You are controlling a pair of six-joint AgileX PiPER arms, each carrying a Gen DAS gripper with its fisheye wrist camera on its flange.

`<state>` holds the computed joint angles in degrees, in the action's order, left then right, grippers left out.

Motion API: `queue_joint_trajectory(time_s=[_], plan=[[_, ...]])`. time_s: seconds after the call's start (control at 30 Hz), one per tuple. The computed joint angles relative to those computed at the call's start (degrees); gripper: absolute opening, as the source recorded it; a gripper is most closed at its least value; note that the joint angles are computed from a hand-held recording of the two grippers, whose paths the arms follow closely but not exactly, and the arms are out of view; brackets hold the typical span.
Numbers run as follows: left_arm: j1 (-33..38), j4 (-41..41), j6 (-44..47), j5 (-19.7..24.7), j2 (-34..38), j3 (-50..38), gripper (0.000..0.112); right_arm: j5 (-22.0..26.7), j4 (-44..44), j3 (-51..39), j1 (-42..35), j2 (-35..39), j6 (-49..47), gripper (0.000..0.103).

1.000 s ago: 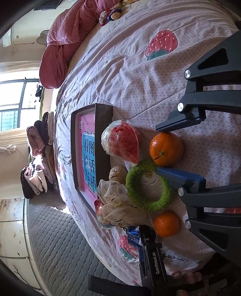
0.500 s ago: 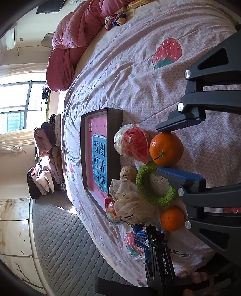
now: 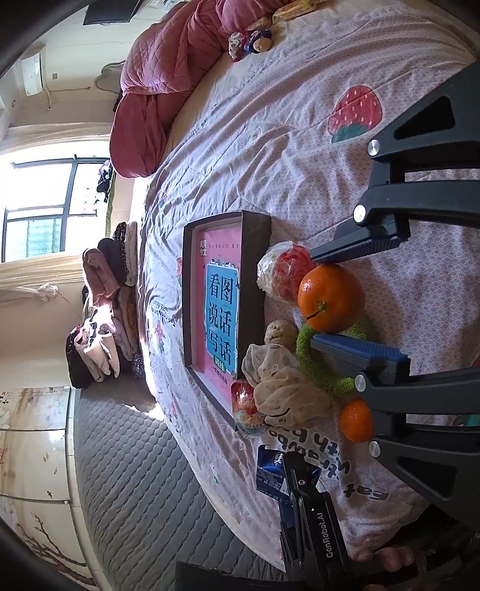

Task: Organize objects
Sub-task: 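Carry the packet with left tool while right tool carries the tangerine over the tray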

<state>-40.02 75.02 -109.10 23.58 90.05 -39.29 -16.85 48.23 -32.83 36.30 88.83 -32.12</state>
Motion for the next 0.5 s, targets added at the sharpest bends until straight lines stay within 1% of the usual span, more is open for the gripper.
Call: queue_joint_trajectory(time_s=[0.23, 0.5], plan=[[0.4, -1.6, 3.2, 0.2, -0.1, -1.9, 0.053, 0.8, 0.2, -1.9, -0.4, 0.6, -1.4, 0.04], [2.6, -3.9, 8.5, -1.5, 2.4, -6.2, 0.053, 2.2, 2.6, -5.9, -1.4, 2.6, -5.6, 0.04]])
